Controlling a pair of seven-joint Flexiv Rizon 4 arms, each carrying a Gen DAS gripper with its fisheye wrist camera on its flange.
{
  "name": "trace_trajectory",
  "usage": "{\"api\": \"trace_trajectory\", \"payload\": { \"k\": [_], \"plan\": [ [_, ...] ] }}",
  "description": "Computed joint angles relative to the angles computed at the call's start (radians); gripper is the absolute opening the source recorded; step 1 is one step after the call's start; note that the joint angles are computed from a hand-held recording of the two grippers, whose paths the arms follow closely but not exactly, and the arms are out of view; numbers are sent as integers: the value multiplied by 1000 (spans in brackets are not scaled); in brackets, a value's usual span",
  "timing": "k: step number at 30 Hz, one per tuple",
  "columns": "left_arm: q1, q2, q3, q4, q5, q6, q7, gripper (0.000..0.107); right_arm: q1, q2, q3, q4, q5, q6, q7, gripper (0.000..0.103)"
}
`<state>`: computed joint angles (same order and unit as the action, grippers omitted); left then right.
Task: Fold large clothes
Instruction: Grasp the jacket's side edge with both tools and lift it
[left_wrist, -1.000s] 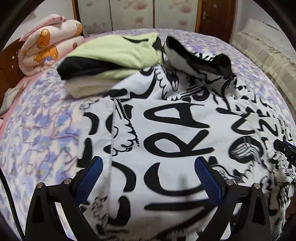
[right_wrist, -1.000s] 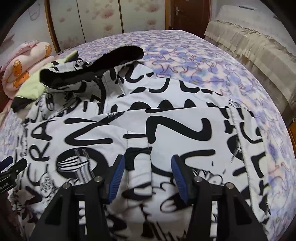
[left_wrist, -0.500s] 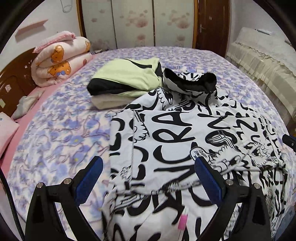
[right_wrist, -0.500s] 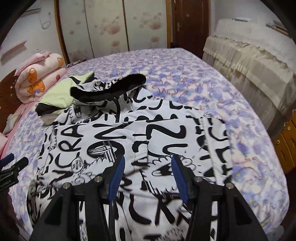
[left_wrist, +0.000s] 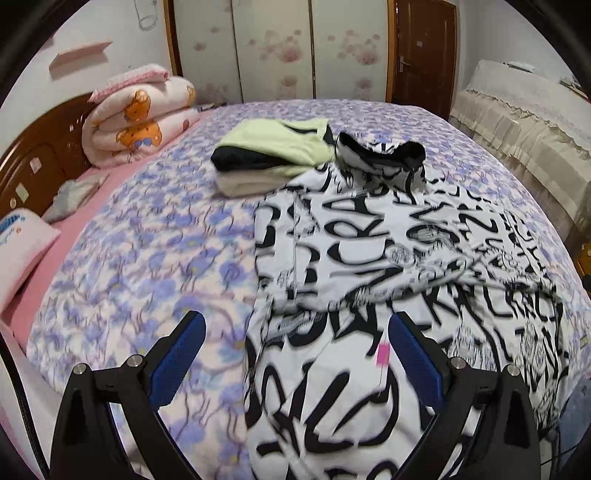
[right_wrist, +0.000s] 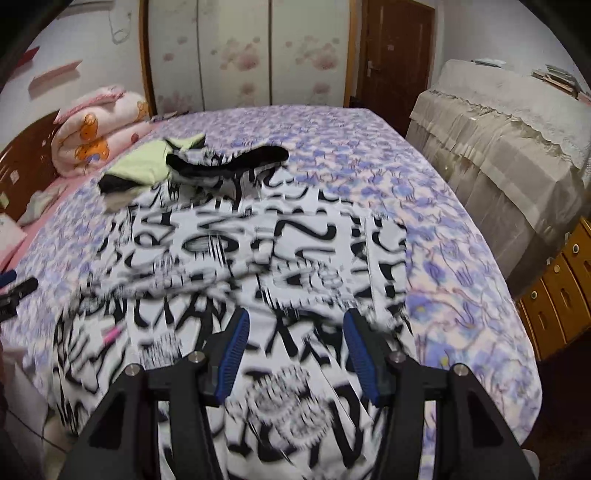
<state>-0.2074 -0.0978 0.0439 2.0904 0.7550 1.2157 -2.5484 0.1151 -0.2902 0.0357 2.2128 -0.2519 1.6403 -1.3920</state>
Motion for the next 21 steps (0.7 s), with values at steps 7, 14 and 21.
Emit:
{"api": "trace_trajectory", "payload": {
  "k": [7, 14, 21],
  "plan": [
    [55, -5, 20, 170, -116, 128, 121, 99, -314, -13, 321, -39, 198, -156, -303, 53],
    [166, -89, -62, 404, -490, 358, 445, 99, -425, -47, 380, -90, 393, -328, -540, 53],
    [476, -155, -413, 571, -732, 496, 638, 99, -427, -100, 287, -142, 504, -548, -627, 53]
  ]
}}
